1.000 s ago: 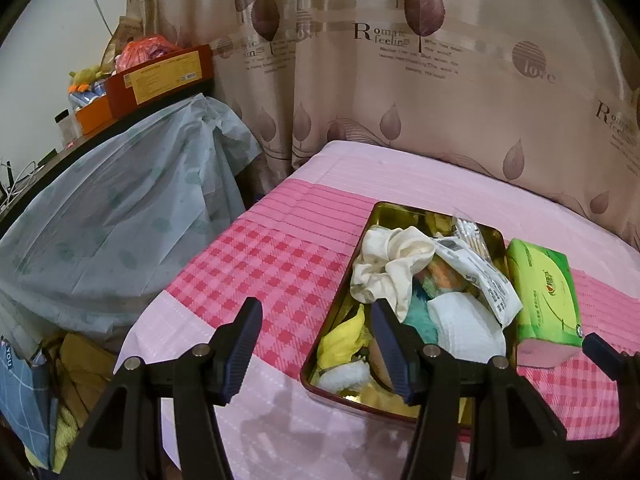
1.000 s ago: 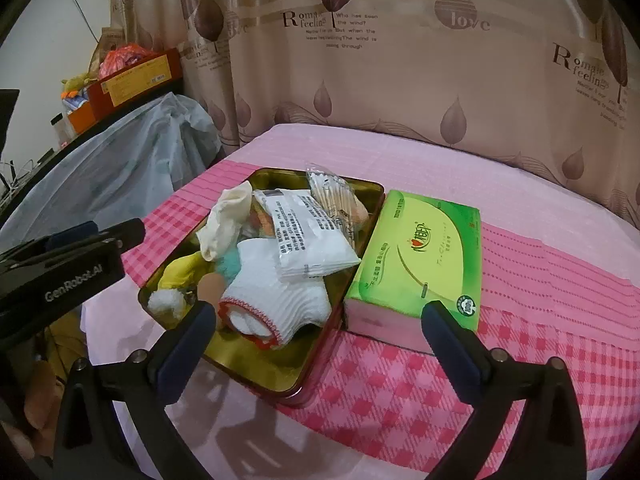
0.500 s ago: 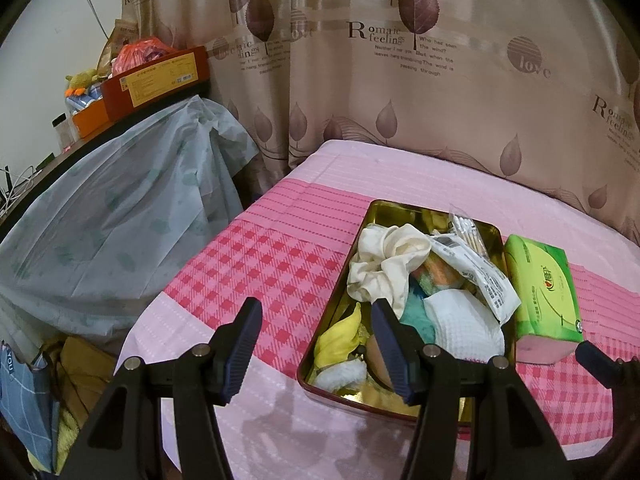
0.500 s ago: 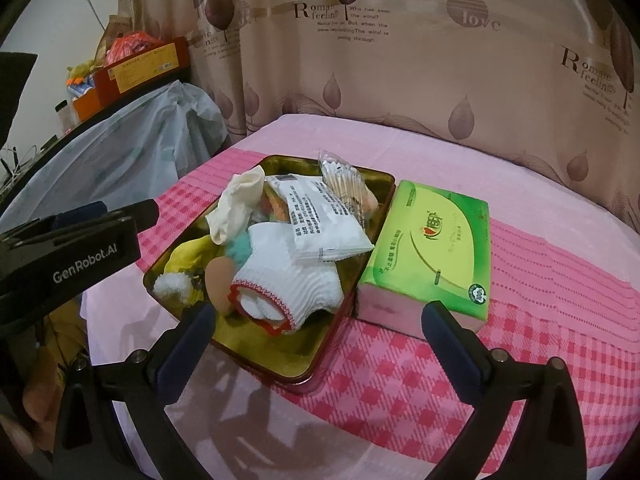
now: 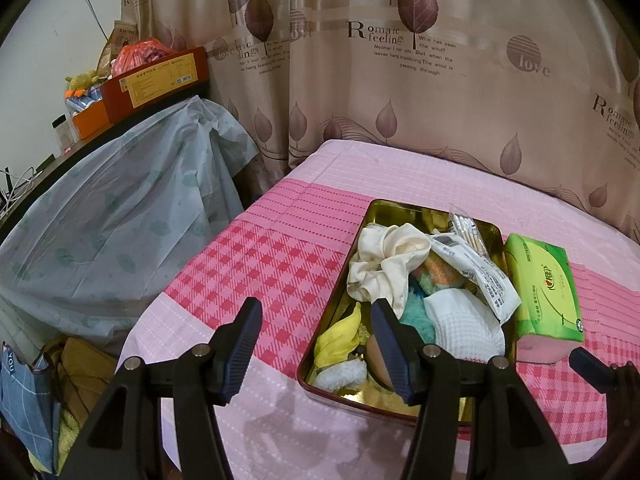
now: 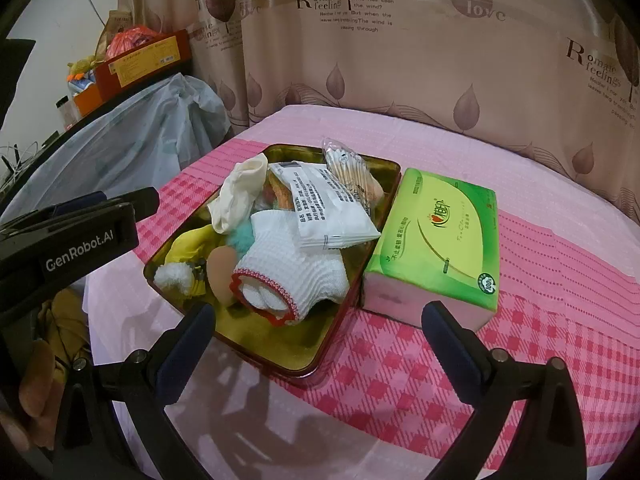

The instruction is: Organize soft objects

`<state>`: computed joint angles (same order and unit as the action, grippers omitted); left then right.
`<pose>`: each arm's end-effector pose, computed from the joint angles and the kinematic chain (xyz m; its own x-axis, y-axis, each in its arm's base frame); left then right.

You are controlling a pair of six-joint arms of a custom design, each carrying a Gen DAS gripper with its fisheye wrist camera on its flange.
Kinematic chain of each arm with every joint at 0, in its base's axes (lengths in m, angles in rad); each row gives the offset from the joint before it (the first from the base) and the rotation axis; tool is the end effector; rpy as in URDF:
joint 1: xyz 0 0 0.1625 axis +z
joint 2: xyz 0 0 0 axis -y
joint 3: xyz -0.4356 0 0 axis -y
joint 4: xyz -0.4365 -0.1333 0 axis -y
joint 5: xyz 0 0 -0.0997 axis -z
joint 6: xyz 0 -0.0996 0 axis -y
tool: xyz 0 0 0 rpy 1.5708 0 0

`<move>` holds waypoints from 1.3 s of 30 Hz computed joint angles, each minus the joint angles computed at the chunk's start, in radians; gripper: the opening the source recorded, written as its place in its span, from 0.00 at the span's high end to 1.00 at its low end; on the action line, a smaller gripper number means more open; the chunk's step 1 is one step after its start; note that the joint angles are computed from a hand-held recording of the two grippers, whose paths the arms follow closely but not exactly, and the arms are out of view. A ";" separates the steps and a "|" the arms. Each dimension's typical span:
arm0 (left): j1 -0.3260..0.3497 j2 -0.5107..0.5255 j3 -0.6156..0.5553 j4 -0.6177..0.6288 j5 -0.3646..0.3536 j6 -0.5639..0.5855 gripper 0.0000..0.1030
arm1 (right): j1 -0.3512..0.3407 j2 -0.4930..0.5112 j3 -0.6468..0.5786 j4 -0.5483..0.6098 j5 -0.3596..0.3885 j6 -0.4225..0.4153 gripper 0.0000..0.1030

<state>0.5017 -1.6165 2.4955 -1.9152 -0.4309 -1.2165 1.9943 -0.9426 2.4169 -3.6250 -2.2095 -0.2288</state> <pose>-0.1757 -0.3516 0.1749 -0.6365 -0.1838 -0.7491 0.4540 0.6958 -0.5565 0.2422 -0.3573 0.0682 -0.7656 -0.2043 0.6100 -0.5313 0.7354 -0.4206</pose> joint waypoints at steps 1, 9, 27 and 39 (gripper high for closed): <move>0.000 -0.001 0.001 -0.002 -0.001 0.002 0.44 | 0.000 -0.001 0.000 0.003 0.001 0.002 0.01; 0.000 0.000 0.001 -0.002 -0.001 0.002 0.44 | -0.001 0.002 0.001 0.004 -0.001 0.003 0.01; 0.000 -0.001 0.000 0.001 -0.001 -0.001 0.44 | -0.003 0.004 0.002 0.016 0.003 0.008 0.01; 0.000 -0.001 0.003 -0.014 -0.002 0.013 0.44 | -0.001 0.002 0.003 0.021 0.002 0.012 0.01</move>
<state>0.5017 -1.6173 2.4986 -1.9290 -0.4334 -1.2036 1.9933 -0.9401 2.4200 -3.6039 -2.2075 -0.2168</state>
